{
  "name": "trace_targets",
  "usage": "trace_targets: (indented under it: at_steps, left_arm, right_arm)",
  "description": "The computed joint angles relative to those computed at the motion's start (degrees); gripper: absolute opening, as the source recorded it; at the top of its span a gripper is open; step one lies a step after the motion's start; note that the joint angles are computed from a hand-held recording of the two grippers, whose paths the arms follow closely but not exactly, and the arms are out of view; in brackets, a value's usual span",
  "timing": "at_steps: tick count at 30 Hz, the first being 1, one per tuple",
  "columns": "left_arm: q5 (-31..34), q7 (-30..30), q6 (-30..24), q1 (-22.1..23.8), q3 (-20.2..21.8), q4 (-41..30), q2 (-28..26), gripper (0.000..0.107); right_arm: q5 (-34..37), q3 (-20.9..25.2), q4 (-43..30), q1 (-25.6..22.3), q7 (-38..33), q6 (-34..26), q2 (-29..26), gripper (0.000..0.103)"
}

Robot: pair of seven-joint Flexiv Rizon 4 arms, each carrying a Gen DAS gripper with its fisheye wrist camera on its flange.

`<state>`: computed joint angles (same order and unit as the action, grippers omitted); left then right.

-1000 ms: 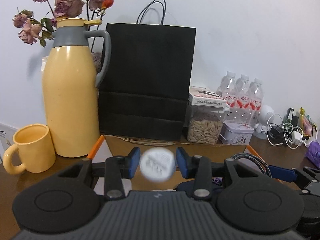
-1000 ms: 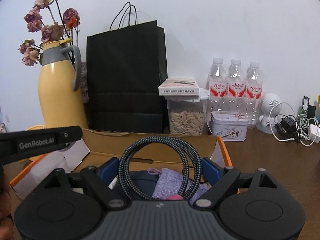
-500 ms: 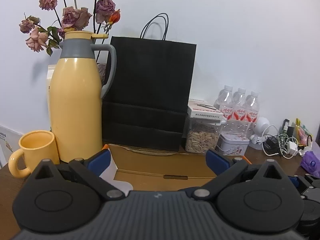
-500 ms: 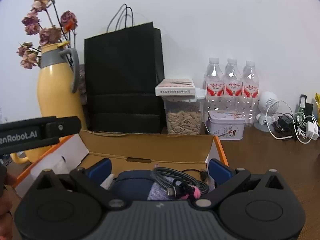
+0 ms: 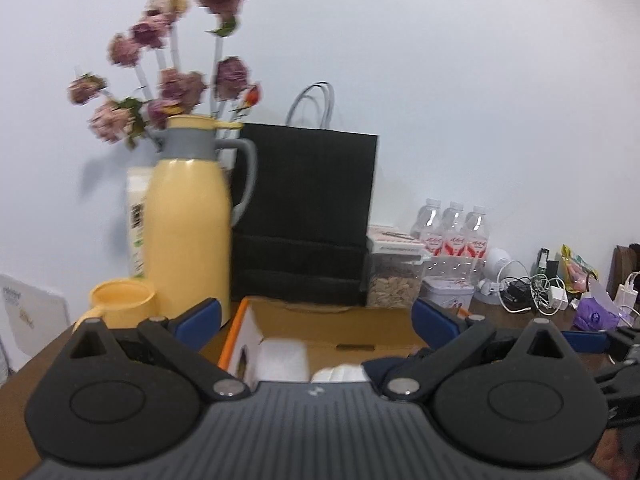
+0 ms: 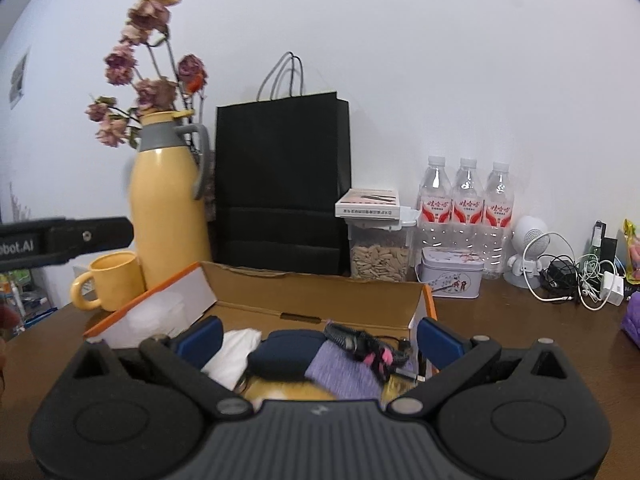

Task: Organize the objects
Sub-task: 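Grasp a white bottle cap on the table with the right gripper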

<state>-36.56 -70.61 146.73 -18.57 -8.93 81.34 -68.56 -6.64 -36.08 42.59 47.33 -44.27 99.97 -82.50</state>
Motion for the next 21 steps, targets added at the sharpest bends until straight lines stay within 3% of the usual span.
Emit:
trace_targets:
  at_steps: [3, 8, 17, 20, 21]
  left_arm:
    - [0.8, -2.2, 0.8, 0.8, -0.7, 6.2, 1.5, 0.103]
    - [-0.9, -2.3, 0.1, -0.2, 0.4, 14.0, 2.5, 0.103]
    - [-1.2, -9.3, -0.8, -0.1, 1.1, 22.7, 4.6, 0.103]
    - [-3.2, -9.6, -1.1, -1.3, 1.9, 22.4, 4.6, 0.103]
    - [-2.8, -10.2, -0.8, -1.3, 2.0, 22.6, 4.6, 0.103]
  right_arm:
    - [2.5, -0.4, 9.5, 3.6, -2.3, 4.6, 2.9, 0.103]
    - [1.7, 5.3, 20.3, 5.5, -9.4, 8.8, 7.2, 0.103]
    - [-0.3, 14.6, 28.4, 5.6, -19.7, 8.4, 11.5, 0.103]
    - [-0.6, 17.7, 28.7, 5.0, -22.7, 8.5, 12.1, 0.094]
    - [-0.8, 18.6, 29.0, 4.8, -23.7, 8.4, 12.3, 0.086]
